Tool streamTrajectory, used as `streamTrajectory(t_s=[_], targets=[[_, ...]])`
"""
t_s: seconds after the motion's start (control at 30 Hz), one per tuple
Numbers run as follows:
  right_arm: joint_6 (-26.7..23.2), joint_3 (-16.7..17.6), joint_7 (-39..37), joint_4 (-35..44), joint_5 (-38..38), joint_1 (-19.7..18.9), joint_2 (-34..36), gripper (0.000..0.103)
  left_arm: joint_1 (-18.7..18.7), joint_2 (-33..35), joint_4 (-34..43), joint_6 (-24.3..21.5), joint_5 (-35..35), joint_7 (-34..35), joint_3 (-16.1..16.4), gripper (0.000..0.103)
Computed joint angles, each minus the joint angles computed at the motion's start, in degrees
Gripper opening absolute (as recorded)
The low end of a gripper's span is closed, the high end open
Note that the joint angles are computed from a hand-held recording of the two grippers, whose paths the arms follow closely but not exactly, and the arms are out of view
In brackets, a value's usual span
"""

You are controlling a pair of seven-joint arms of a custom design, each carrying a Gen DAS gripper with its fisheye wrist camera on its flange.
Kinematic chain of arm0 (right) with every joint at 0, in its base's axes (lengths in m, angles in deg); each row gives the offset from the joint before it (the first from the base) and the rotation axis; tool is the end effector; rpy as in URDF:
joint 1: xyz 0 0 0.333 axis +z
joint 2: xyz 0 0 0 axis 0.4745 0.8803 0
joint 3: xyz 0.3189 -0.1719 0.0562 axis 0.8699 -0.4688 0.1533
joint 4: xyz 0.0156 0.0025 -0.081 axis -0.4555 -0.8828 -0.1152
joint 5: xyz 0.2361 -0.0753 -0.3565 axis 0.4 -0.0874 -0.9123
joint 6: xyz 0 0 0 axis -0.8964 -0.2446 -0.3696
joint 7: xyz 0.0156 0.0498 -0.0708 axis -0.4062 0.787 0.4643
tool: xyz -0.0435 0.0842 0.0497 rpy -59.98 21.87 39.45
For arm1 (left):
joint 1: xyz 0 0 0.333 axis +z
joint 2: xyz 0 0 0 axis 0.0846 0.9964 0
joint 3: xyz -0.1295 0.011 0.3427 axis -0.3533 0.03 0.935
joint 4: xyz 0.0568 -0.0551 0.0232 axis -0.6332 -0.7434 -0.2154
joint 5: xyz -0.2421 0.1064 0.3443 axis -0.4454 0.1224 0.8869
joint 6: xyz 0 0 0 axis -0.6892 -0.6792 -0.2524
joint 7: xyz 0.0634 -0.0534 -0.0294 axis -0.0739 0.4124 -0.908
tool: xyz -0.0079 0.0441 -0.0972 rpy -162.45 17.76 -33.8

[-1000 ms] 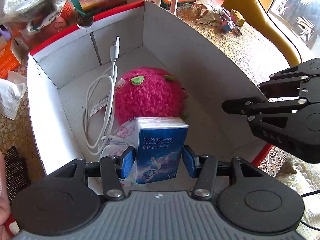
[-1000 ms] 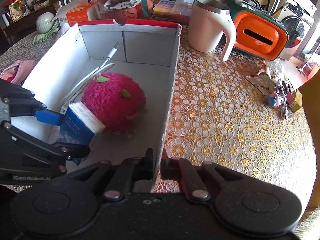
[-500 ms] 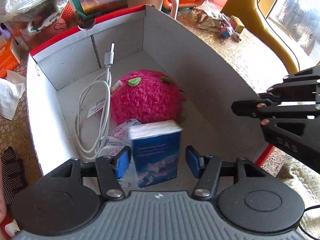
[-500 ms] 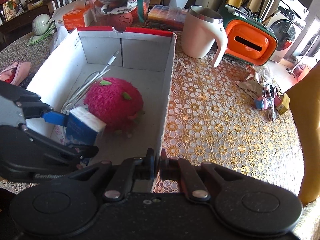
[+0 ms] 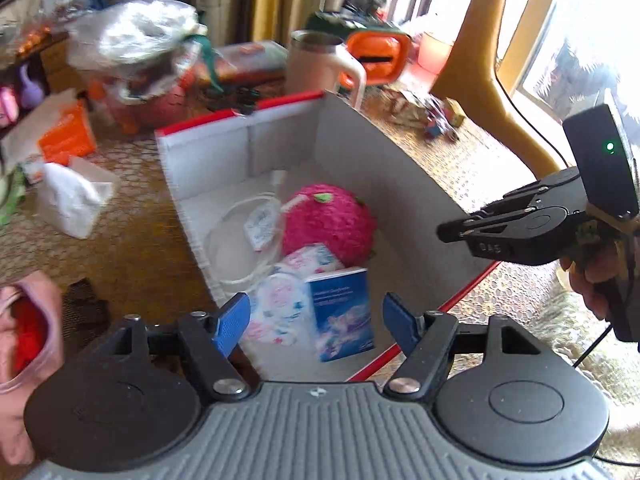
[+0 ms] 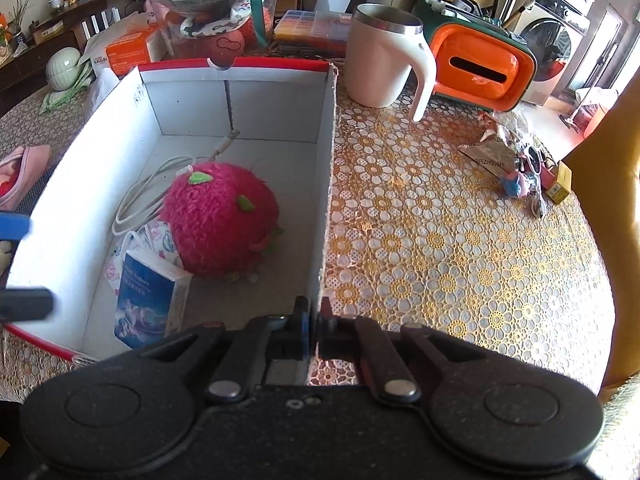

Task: Organize objects
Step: 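Carry the tissue pack into the red box and open the left gripper, then move the left gripper to the black cable and grasp it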

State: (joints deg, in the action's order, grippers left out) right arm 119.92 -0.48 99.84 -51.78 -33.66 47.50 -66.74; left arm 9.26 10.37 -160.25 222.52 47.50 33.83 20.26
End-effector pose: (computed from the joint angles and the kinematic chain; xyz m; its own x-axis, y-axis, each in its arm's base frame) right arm 0.5727 0.2513 0.3276 0.6539 -0.7539 0.0641 -0.6491 -0.6025 -0.4643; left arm 0.4367 -0.1577 0.3707 0.0741 -0.9866 0.1455 -0.7994 -0.1460 -0.5828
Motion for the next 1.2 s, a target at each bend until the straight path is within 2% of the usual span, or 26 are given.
streamTrajectory(t_s=[0.07,0.13,0.4,0.57,0.6,0.77,0.83,0.97,1.1,1.2], targets=[[0.29,-0.26,0.11,-0.07,-0.55,0.32,0.03,0.003,4.53,-4.49,-3.07,-0.10,3.18,-4.76,-2.87,0.078],[0.78,-0.27,-0.26,-0.21,-0.94,0.36,0.09,0.004,6.38,-8.30,-6.21,-0.01,3.25,-6.13,-3.25,0.078],[1.13,-0.29,-0.35,0.13,-0.83,0.38,0.48,0.004,6.57,-16.28,-15.09,-1.70,-3.37,-1.27,-0.33,0.079],[1.49,-0.41,-0.20,0.02,-1.20,0.44,0.54,0.004,8.43,-16.87,-18.66,1.98,-5.84,1.83,-1.02,0.083],[1.45,-0.45,-0.16,0.02,-1.30,0.49,0.54,0.004,9.68,-16.11,-18.95,3.26,-6.11,2.36,-1.94,0.083],[0.68,-0.15,-1.34,0.47,-1.42,0.05,0.71,0.004,20.90,-10.66,-19.46,12.89,-8.39,6.34,-11.31,0.083],[0.25,0.03,-1.94,0.71,-1.19,-0.22,0.81,0.004,25.86,-8.52,-19.21,15.39,-11.05,9.83,-16.55,0.083],[0.16,-0.43,-1.83,0.93,-1.66,0.13,0.96,0.005,32.06,-4.69,-17.52,15.26,-15.53,17.27,-23.75,0.083],[0.72,-0.72,-1.81,0.85,-2.24,0.46,1.08,0.005,40.96,-2.34,-15.60,13.80,-19.68,25.96,-33.38,0.083],[0.73,-0.58,-1.91,0.89,-2.13,0.32,1.12,0.005,44.83,0.10,-14.71,14.45,-21.68,31.42,-36.77,0.082]])
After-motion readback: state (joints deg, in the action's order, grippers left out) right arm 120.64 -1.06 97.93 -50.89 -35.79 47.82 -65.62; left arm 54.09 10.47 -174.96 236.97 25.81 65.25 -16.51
